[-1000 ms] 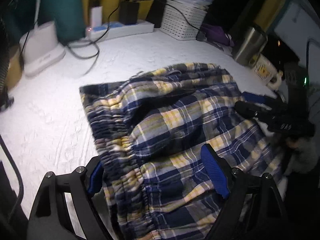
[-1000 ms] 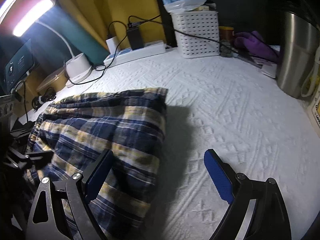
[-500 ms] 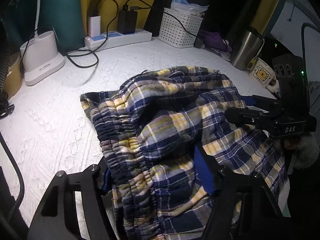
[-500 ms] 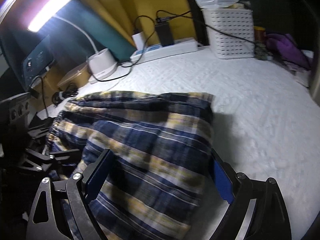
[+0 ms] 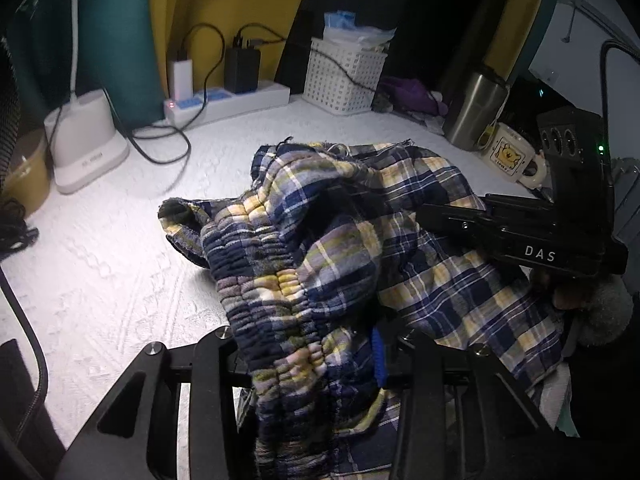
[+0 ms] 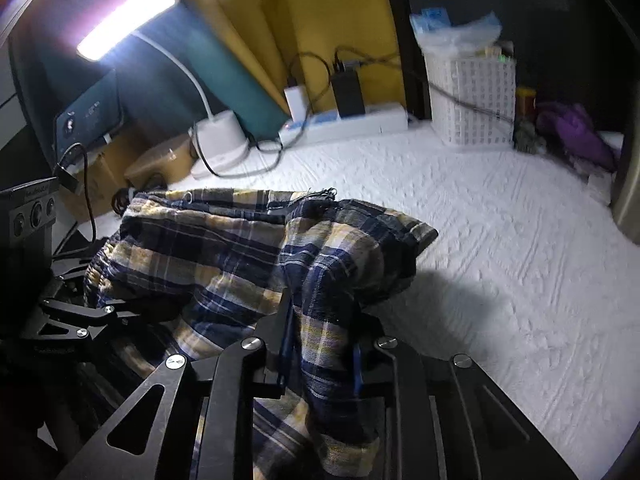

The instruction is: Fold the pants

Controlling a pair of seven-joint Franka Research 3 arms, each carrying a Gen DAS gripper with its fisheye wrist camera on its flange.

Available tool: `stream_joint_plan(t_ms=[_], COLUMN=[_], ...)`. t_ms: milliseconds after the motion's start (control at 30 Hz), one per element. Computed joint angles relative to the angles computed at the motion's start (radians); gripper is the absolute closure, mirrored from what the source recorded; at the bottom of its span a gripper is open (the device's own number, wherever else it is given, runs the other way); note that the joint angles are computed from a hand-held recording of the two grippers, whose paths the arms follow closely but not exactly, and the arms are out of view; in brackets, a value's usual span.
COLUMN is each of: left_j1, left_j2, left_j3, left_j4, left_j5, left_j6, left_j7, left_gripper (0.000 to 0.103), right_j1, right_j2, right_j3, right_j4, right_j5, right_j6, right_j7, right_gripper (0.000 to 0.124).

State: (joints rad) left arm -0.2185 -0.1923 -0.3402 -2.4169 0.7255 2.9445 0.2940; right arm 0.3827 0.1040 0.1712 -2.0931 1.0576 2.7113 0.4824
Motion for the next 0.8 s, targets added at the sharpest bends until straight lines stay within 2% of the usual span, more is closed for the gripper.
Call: stream_joint_plan(t_ms=[267,800], left_j1=[0.01,0.006], left_j2=[-0.1,-0.304], left_j3=[-0.038,-0.125], left_j4=[-0.02,-0.053], left_j5=[0.036,0.071], left_j6=[-0.034,-0.14], left_j7=[-0.053,-0.101], left_gripper=[0.064,0.064], right_j1=[0.019,0.132], right_j2=[-0.118,-0.377], right_j3=[-0.014,-0.061], right_j4=[-0.069,-0.227], right_j5=[0.146,0.359], right_j6=[0.012,0.102], right_j7=[-0.137,-0.315], right_gripper=[0.101,0.101])
